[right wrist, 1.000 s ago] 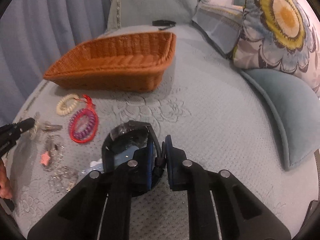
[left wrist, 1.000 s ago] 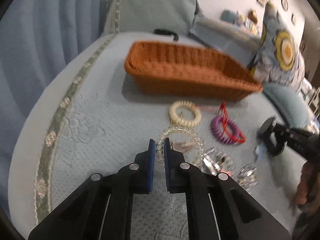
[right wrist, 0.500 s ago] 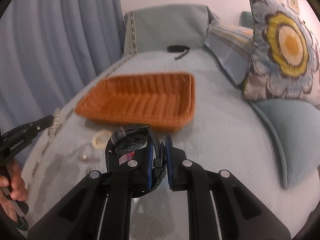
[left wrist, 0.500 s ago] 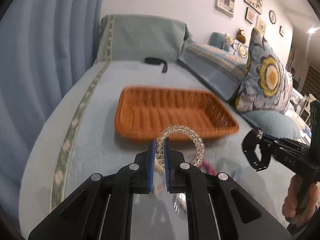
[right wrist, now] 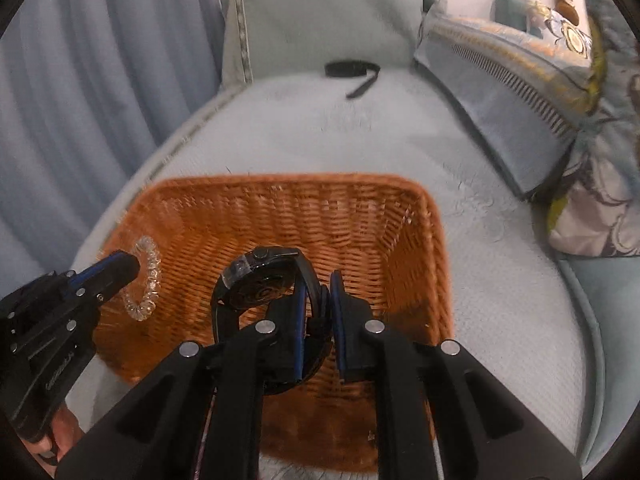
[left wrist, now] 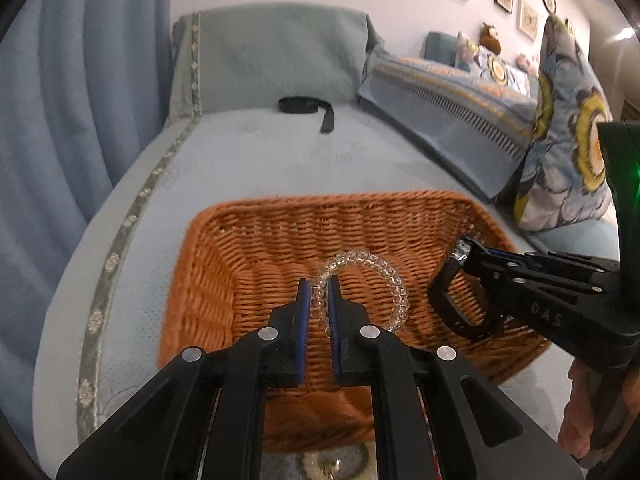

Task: Organize jewelry
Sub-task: 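Carry both items over the wicker basket and open both tools to drop them, then grasp the silver hair clip with the left tool while the right tool grasps the light blue comb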

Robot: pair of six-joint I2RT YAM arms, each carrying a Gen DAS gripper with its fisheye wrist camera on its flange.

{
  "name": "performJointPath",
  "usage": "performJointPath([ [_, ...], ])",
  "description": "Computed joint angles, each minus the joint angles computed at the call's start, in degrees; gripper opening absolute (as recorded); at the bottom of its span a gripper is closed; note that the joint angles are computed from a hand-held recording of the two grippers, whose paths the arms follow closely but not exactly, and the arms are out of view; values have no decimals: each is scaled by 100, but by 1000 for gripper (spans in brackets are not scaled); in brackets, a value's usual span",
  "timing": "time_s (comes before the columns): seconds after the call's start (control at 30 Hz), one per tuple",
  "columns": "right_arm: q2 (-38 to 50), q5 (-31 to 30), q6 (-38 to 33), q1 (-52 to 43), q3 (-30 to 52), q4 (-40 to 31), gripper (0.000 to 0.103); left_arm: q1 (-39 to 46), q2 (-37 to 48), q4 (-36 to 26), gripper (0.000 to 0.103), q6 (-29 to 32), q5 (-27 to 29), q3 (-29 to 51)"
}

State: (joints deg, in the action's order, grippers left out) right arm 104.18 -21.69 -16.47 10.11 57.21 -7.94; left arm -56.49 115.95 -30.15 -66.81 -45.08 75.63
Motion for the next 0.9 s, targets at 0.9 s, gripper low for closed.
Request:
performJointPath([
  [0.9,-2348,-2573,-3847,-3641,-2171,-2774,43,-3121,125,-2223,37,-4658,-532,117],
])
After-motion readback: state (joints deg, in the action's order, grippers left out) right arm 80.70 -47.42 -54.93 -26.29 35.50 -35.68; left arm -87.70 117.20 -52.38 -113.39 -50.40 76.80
